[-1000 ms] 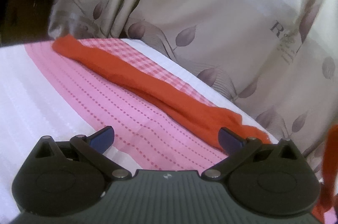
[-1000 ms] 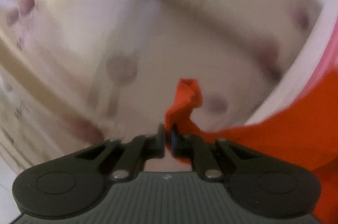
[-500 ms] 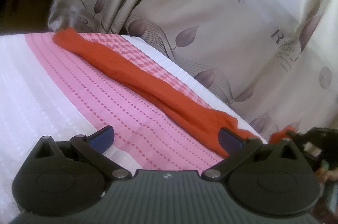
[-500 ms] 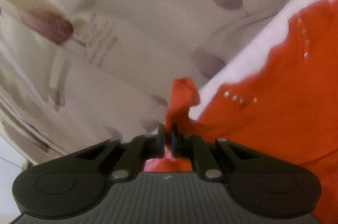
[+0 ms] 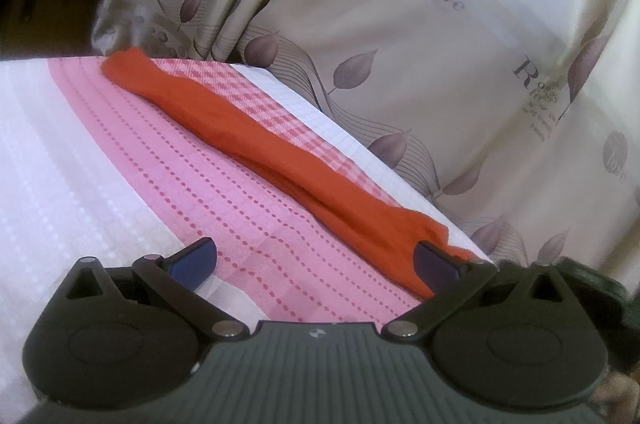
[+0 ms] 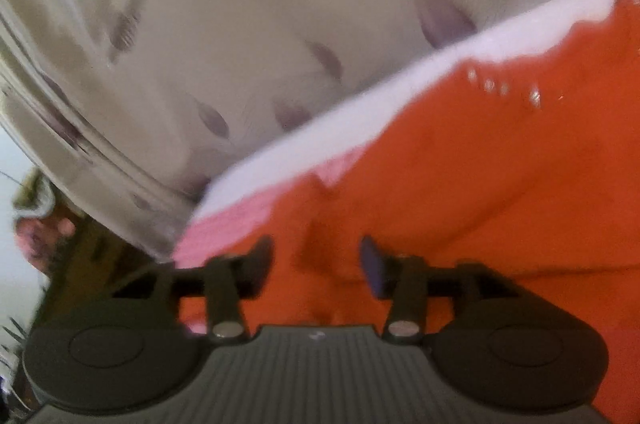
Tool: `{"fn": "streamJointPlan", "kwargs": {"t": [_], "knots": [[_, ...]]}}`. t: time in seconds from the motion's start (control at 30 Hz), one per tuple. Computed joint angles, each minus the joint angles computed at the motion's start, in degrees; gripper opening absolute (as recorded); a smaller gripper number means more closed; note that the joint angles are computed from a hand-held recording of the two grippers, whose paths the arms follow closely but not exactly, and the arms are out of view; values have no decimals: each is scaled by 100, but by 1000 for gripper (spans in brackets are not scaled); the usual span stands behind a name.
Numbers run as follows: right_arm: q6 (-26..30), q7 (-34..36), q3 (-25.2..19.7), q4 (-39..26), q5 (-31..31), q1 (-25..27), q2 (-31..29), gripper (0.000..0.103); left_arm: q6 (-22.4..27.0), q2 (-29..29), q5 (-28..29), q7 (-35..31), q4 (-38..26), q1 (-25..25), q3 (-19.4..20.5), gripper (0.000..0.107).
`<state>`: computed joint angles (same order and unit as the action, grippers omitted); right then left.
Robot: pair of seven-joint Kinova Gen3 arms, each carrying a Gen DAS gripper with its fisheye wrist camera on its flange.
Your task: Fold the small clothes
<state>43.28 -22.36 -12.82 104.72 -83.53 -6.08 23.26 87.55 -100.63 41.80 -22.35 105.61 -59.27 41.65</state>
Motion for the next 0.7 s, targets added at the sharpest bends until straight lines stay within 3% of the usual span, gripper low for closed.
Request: {"fn": "streamJointPlan", "kwargs": {"t": [0.1,0.3,0.37,0.43,0.53,0.7], "knots": [[269,378,104,368,-144,258,-324,53,-56,-85,33,82,103,45,-69,103],[256,1154,577,1268,558,542,-1308,53,-377,-93,112,15,580,306,-228,103],[379,1507,797,1514,608,616,-1521,57,-315,-62,-148,68,705,383,-318,103],[541,1653,978,1702,607,743,-1617,69,-212,-23,-432,173,925,460,-474,102],[953,1643,1140,1790,510,976,-1487,70,-254,-23,-800,320,1453,638,-820,100],[888,1800,1147,1933,257,895,-1480,70,-876,478,-1142,80,2242,798,-1134,100]]}}
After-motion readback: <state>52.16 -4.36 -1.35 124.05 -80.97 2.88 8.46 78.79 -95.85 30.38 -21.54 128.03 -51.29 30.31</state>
